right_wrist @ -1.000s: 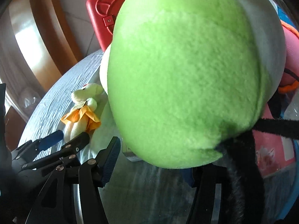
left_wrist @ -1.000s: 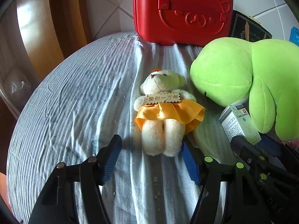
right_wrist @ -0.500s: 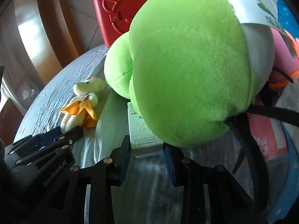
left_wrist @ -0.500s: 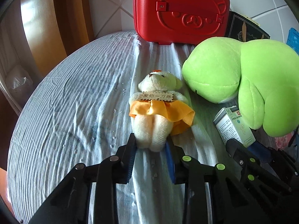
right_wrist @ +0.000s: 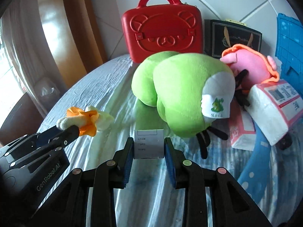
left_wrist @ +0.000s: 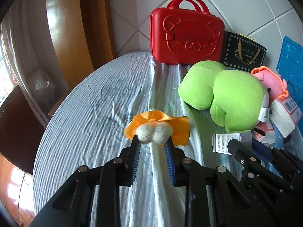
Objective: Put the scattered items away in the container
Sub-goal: 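Grasp the teddy bear in yellow dress with left tool while right tool grasps white medicine box, then lift and carry the teddy bear and medicine box with both tools over the crate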
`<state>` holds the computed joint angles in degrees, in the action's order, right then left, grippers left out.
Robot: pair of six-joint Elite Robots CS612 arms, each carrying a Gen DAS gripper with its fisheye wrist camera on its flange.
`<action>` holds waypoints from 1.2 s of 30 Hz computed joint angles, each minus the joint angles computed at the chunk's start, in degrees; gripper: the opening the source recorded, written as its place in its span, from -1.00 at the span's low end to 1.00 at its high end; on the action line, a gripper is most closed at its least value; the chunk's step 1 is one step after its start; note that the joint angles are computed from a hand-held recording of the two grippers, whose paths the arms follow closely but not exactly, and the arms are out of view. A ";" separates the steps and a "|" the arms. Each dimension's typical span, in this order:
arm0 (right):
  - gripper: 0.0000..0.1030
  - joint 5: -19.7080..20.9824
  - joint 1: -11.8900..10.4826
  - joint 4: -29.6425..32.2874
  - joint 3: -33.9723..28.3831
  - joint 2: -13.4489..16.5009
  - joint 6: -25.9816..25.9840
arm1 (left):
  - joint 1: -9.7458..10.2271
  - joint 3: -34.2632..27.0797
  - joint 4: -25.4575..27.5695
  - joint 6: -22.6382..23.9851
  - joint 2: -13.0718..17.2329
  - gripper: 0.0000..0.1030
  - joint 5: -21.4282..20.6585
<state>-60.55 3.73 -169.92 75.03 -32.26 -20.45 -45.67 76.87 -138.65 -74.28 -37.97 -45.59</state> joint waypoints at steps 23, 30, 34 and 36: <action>-0.40 -0.78 -2.97 -11.65 20.74 -10.16 1.02 | -1.67 1.74 -4.83 -1.92 0.10 0.52 -6.28; -0.40 -0.17 -2.81 -7.61 14.46 -6.48 0.38 | 0.69 -5.19 0.56 -4.52 4.06 0.52 -7.92; -0.40 1.42 -2.70 -6.52 11.73 -4.88 -0.89 | 1.89 -7.40 1.97 -6.02 5.92 0.52 -12.36; -0.40 2.17 -2.55 -5.96 10.51 -4.03 -1.10 | 1.92 -8.84 4.11 -6.39 6.94 0.53 -12.56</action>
